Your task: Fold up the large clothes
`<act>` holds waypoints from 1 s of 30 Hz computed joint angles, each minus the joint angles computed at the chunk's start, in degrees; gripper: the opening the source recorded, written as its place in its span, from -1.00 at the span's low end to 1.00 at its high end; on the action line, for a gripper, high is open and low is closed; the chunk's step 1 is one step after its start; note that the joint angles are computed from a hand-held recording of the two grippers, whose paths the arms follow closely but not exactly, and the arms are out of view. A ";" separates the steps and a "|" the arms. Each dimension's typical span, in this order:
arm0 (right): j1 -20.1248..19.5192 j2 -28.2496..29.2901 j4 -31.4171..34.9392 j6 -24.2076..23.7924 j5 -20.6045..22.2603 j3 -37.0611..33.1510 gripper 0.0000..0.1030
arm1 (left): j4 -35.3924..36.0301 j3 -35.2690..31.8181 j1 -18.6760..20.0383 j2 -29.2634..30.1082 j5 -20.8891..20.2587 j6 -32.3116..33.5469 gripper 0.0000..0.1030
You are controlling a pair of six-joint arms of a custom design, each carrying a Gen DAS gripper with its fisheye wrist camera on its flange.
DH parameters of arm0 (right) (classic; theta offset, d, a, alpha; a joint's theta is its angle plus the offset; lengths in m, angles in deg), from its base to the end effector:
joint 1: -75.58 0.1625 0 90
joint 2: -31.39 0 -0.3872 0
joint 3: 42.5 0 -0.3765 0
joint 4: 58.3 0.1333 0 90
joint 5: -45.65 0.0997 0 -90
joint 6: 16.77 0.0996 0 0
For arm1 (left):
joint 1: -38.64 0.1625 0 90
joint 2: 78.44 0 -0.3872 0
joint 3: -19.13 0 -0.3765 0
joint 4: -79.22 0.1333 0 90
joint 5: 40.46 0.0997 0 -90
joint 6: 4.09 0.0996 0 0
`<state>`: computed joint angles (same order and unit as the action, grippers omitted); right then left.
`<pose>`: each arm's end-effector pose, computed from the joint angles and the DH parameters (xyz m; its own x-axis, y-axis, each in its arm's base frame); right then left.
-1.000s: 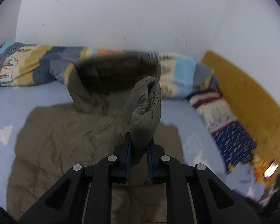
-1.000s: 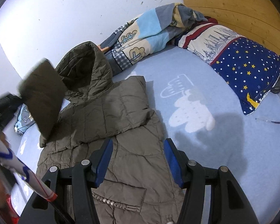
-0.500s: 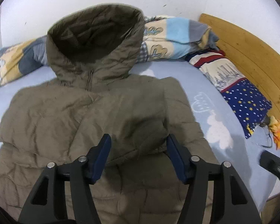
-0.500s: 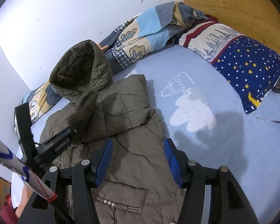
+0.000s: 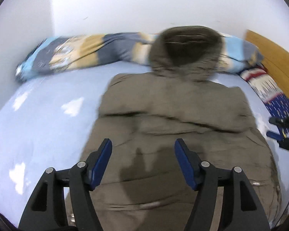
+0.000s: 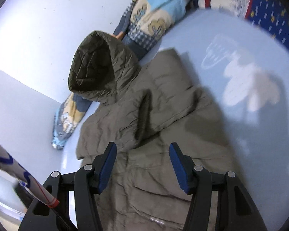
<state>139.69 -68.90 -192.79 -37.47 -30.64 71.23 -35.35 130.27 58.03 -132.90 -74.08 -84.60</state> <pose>-0.0476 -0.4575 0.4245 -0.9997 0.0215 -0.0076 0.0221 0.8320 -0.5543 -0.3876 -0.3657 0.0633 -0.7495 -0.1670 -0.6406 0.3622 0.7064 -0.6081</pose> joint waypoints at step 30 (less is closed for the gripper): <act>11.20 10.45 -27.76 -2.36 -22.09 1.81 0.00 | -2.69 -1.76 4.06 1.24 2.25 5.26 0.29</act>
